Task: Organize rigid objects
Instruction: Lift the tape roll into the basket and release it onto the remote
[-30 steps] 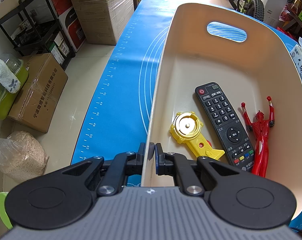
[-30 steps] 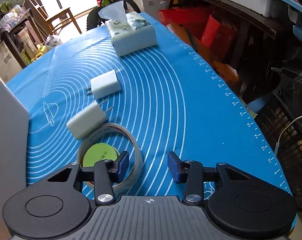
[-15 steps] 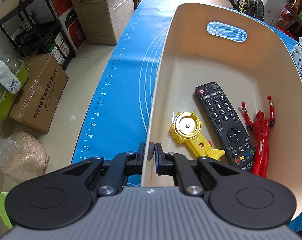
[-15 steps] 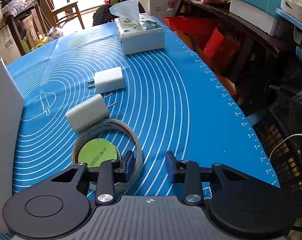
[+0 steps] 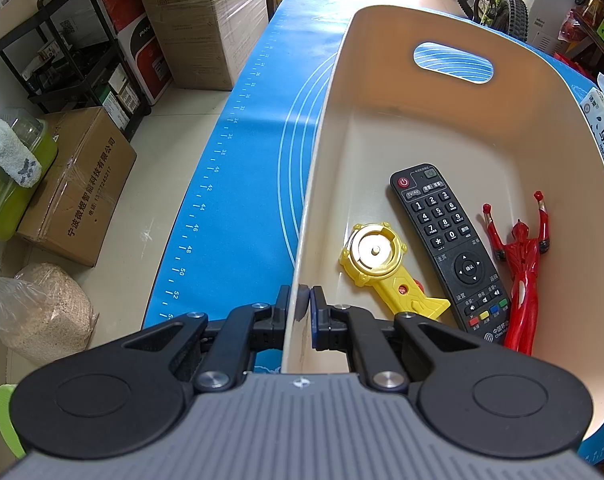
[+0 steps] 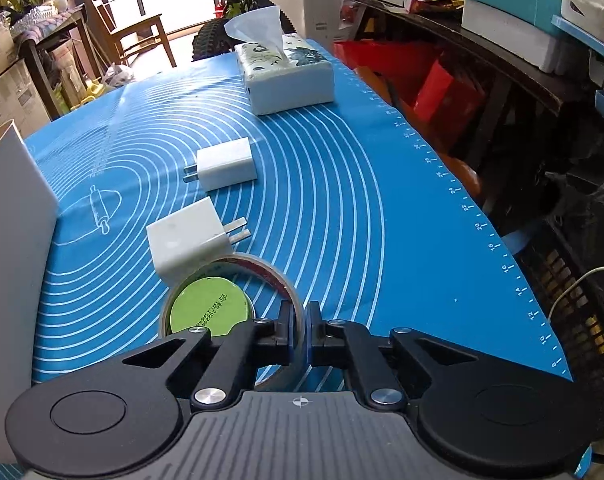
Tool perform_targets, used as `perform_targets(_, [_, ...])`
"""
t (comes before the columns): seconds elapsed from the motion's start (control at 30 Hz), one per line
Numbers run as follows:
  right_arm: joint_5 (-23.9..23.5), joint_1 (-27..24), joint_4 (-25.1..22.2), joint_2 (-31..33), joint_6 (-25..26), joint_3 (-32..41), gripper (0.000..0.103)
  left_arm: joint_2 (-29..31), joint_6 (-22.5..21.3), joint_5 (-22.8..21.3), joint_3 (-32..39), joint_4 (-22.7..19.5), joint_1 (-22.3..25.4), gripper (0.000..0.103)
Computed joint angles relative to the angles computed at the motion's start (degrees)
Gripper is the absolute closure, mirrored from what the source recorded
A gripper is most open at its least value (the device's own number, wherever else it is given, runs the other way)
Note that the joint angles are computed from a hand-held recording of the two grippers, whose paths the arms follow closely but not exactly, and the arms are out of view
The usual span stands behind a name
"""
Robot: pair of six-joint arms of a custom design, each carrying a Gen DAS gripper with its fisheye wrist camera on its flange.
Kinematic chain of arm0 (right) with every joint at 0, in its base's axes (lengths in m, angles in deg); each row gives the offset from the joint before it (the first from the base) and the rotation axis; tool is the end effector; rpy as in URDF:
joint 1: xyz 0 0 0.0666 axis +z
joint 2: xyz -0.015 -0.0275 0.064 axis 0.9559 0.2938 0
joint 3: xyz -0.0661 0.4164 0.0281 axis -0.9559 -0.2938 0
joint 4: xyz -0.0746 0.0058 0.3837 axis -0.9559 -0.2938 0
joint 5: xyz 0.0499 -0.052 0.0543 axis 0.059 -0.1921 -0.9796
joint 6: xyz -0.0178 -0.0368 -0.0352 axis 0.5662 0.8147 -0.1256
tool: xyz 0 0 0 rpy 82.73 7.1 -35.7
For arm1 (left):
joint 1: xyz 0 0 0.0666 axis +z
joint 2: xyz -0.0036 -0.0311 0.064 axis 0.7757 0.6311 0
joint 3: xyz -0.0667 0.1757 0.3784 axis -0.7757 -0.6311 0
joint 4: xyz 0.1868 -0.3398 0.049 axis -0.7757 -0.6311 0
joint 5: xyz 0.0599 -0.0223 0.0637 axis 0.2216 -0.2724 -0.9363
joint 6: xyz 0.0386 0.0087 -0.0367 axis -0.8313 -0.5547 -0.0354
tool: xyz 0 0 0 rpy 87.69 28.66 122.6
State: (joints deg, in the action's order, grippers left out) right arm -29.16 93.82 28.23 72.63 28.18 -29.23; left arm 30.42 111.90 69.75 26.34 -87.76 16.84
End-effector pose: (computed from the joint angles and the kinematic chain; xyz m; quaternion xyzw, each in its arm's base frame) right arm 0.3367 0.1137 0.3908 0.2487 0.9204 -0.0260 0.3004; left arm 0.4010 -0.2606 0.4662 0.0129 0.9790 0.0196 0.2027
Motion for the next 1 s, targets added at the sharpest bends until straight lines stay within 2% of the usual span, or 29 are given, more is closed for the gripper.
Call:
perform_targets(0.17, [0.56,0.40,-0.39,0.29,0.80,0.24,0.086,0.00,0.01,0.02,0.01,0.01,0.00,0.092])
perform_targets(0.63, [4.25,1.87,0.92,-2.33,-1.26,-0.54,0.087,0.01,0.00,-0.03,0.01,-0.01,-0.01,0.092])
perform_targets(1.0, [5.65,3.98,3.25,-2.43,2.55,4.89,0.087,0.01,0.04,0.02,0.00,0.01,-0.01,0.092])
